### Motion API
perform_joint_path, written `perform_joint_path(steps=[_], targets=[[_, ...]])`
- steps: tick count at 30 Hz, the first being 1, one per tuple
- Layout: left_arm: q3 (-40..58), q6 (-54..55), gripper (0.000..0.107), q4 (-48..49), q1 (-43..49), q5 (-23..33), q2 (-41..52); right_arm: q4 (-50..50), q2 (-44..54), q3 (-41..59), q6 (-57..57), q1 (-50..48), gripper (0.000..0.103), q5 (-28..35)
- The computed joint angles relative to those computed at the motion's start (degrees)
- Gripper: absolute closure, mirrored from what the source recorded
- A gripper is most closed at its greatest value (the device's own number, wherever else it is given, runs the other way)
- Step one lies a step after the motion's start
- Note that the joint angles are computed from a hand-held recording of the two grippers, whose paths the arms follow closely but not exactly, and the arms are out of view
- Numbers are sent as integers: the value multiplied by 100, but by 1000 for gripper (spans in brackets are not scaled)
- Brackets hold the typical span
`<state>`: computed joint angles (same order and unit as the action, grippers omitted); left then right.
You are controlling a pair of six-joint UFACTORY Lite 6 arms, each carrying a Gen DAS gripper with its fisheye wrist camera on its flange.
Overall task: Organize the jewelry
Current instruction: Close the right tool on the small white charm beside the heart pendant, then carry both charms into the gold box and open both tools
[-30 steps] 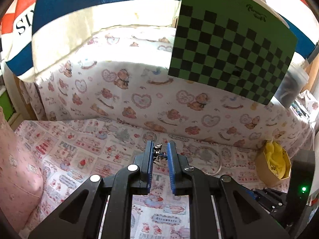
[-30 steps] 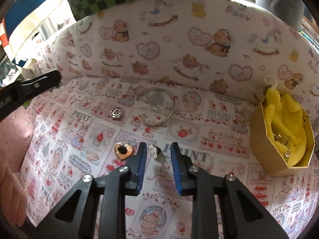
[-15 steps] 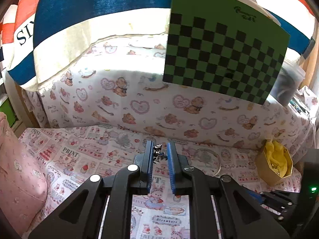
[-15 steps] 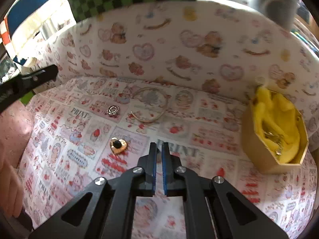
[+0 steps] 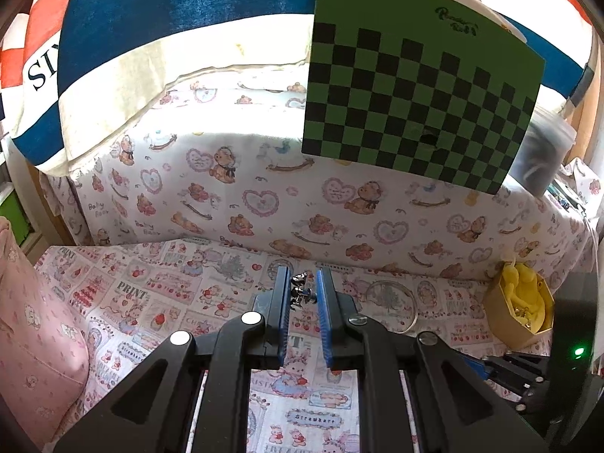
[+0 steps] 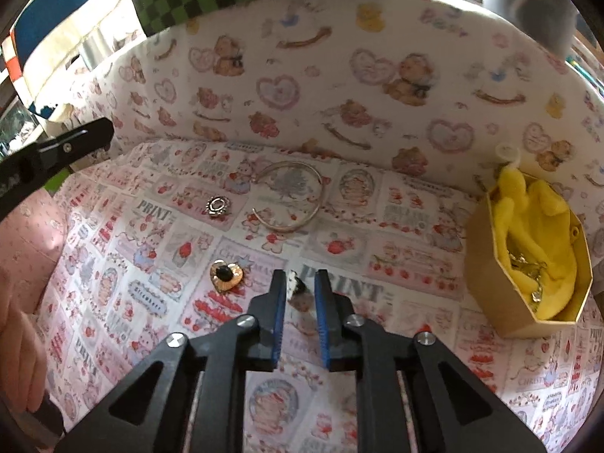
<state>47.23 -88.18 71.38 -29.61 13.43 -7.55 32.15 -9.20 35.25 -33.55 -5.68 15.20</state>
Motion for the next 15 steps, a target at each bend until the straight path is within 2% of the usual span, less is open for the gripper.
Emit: perform_joint_path(steps=[4, 6, 8, 15], targets=[[11, 128, 94, -170, 83, -86, 33, -600, 317, 116, 726, 197, 88, -207], [29, 208, 94, -235, 104, -89, 69, -941, 322, 76, 1078, 313, 93, -383], [37, 98, 94, -117, 90, -34, 83, -919, 299, 65, 1102, 317, 93, -369], [-63, -292, 94, 266, -74, 51, -53, 307, -812, -493, -521, -446, 93, 211]])
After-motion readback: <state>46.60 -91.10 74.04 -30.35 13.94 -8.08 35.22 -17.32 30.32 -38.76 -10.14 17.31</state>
